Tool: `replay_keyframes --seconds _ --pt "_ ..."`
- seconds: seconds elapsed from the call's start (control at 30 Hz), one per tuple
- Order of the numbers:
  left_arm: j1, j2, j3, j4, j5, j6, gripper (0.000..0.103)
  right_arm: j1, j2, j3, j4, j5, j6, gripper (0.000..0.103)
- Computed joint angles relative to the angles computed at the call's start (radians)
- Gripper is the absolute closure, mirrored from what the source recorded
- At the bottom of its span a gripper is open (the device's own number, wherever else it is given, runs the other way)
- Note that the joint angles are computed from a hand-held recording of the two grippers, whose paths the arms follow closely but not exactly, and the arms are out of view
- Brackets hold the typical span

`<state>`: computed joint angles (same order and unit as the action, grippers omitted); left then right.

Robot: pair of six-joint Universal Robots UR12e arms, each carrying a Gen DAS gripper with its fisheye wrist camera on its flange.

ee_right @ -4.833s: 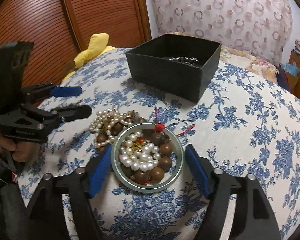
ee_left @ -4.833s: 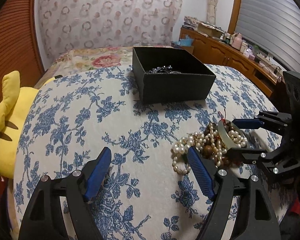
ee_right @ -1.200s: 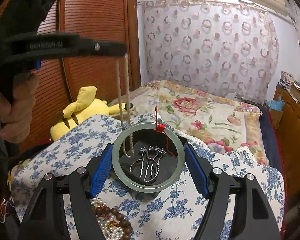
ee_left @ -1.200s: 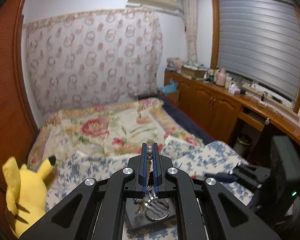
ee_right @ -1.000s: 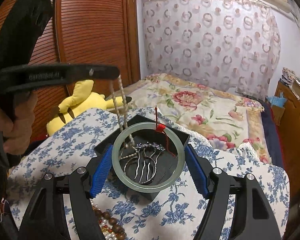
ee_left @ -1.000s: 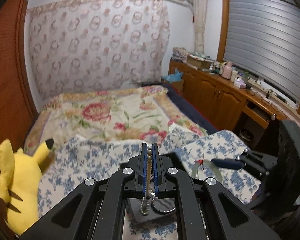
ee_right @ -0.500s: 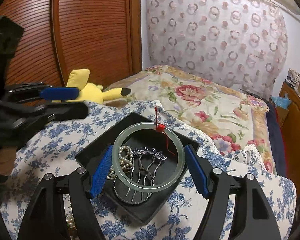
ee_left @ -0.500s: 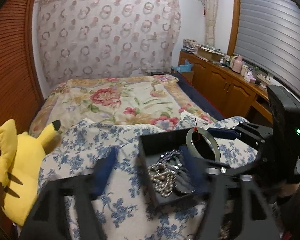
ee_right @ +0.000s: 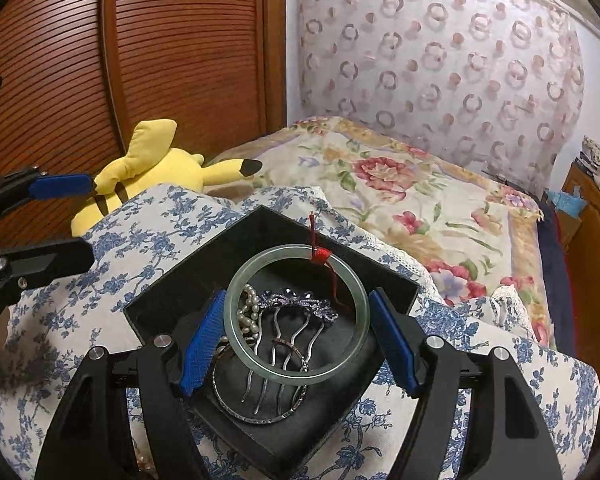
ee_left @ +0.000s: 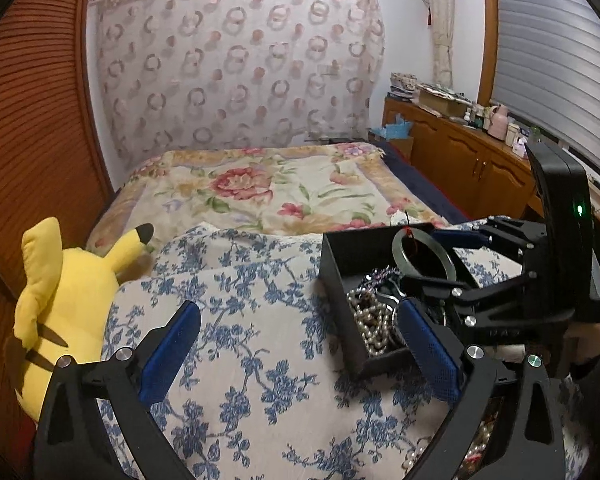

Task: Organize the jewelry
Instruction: 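Lower the pearl necklace and jade bangle into the black box and open both tools, then grasp the brown wooden bead bracelet with the right tool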

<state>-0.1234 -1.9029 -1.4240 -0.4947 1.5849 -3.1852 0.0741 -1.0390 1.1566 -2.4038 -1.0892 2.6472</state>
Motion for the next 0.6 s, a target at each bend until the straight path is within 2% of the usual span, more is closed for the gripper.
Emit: replay_keyframes --seconds 0.43,0.6 --pt "0.0 0.027 -0.05 -0.018 -0.009 -0.014 0.008 -0.002 -0.009 0.018 -0.038 -0.005 0.02 0.026" --pt "-0.007 0.039 -0.069 -0.02 -0.016 -0.004 0.008 -0.021 -0.049 0.066 -0.054 0.03 0.014 0.026"
